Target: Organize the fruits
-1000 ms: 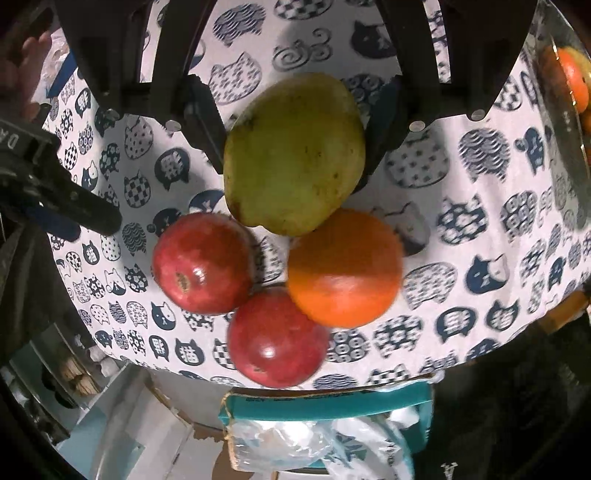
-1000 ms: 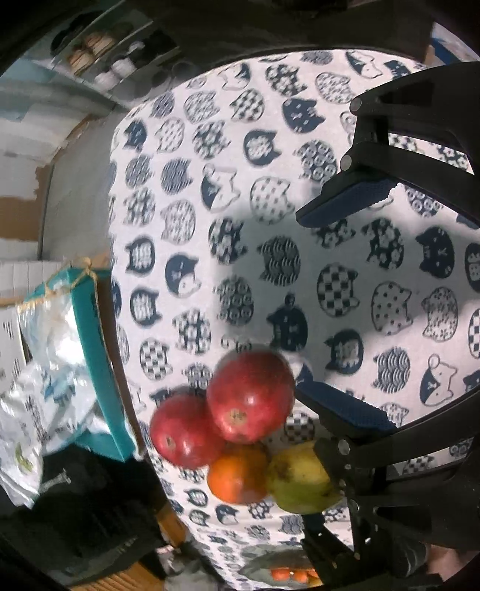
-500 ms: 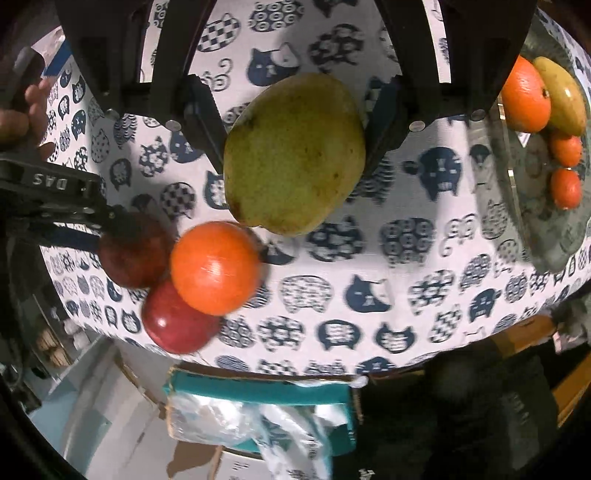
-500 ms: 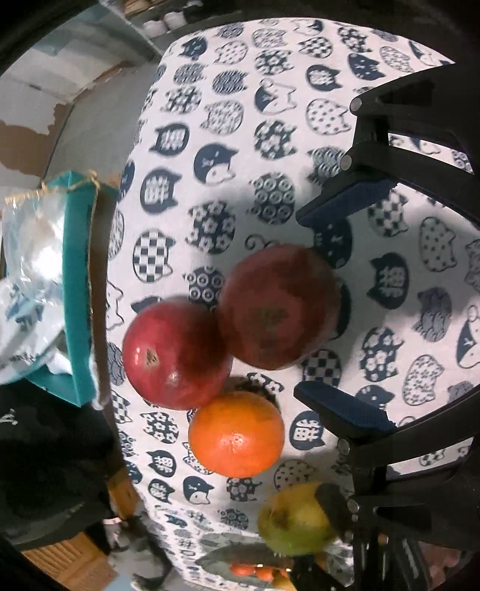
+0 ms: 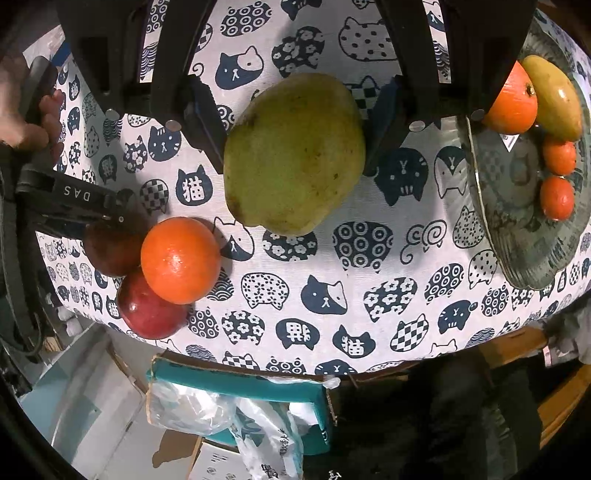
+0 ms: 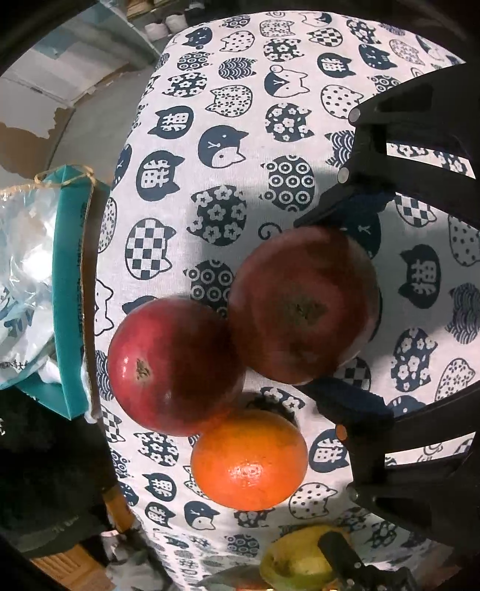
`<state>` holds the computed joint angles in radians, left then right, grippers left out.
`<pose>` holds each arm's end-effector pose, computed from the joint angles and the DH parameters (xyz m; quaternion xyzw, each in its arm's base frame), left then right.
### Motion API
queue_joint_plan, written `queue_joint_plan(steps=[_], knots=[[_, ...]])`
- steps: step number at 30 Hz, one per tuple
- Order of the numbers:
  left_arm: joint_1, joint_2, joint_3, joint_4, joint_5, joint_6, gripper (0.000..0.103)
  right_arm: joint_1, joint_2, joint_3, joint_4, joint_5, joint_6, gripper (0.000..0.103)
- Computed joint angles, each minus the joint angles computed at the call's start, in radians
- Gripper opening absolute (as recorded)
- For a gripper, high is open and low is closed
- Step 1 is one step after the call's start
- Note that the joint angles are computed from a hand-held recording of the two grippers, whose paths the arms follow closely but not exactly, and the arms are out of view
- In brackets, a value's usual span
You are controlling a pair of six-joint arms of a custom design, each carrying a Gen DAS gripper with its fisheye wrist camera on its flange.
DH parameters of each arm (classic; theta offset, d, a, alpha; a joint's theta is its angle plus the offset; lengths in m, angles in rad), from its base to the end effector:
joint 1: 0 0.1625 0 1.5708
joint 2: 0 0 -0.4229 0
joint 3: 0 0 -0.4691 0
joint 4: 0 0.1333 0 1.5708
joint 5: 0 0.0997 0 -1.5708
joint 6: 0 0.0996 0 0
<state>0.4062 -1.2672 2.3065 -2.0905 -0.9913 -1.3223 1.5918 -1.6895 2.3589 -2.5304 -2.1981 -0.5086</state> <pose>-0.3018 -0.3343 0.0398 0.0002 0.9291 -0.1823 0.3219 0.0840 -0.4347 0.2426 0.2033 -0.9201 0.0598 0.3295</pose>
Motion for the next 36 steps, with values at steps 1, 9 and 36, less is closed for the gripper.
queue_joint_plan(steps=[1, 9, 36], knots=[[-0.001, -0.002, 0.001, 0.002, 0.001, -0.002, 0.071, 0.001, -0.001, 0.004, -0.010, -0.001, -0.005, 0.075], [-0.018, -0.024, 0.005, 0.033, 0.017, -0.029, 0.071, -0.008, -0.098, 0.058, -0.008, 0.048, -0.011, 0.074], [-0.196, -0.164, -0.022, 0.280, 0.109, -0.168, 0.071, 0.195, -0.364, 0.079, 0.109, 0.084, 0.087, 0.074]])
